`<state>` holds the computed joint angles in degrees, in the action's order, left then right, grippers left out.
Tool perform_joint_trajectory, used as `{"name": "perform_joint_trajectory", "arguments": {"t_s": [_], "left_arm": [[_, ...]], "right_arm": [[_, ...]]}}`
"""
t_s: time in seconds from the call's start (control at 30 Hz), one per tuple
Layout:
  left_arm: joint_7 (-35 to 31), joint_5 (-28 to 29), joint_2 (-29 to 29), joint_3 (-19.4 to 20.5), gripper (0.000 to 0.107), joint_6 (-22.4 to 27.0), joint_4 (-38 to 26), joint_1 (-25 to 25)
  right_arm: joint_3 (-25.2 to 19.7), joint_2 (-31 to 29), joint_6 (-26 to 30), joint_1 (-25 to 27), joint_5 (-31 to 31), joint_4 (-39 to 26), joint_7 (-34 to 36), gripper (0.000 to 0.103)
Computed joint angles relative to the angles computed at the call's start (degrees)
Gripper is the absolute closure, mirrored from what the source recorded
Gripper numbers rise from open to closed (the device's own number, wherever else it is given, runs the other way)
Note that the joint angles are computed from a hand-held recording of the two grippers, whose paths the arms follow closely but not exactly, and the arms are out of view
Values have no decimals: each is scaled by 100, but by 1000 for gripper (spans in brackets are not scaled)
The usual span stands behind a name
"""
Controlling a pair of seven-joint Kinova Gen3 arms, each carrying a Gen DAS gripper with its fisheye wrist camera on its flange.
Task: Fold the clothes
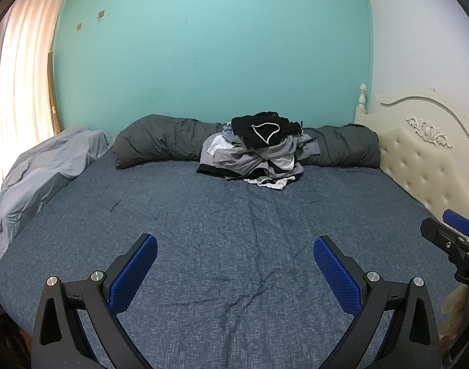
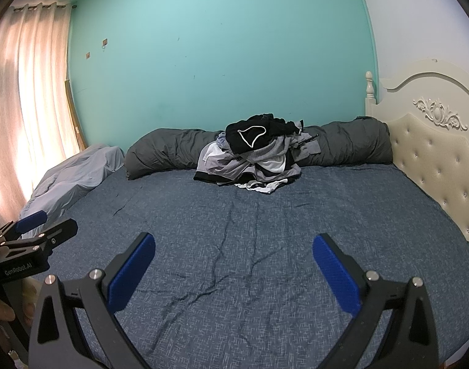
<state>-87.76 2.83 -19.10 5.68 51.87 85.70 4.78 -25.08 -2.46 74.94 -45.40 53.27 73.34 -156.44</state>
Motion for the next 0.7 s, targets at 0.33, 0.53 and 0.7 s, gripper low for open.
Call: {"name": "perform_joint_trajectory", "arguments": {"t_s": [0.33,0.53,0.7], "left_arm": [[26,-13,20,13,4,13,-13,6],[-8,34,74,-27,4,-21,-12,33],[-42,68,208,-59,4,-108,-31,37]], "right_arm": [[16,-9,3,12,-37,7,24,0],[50,4,43,46,-57,12,-13,0],[145,3,-91,171,-218,-13,117,0]]}}
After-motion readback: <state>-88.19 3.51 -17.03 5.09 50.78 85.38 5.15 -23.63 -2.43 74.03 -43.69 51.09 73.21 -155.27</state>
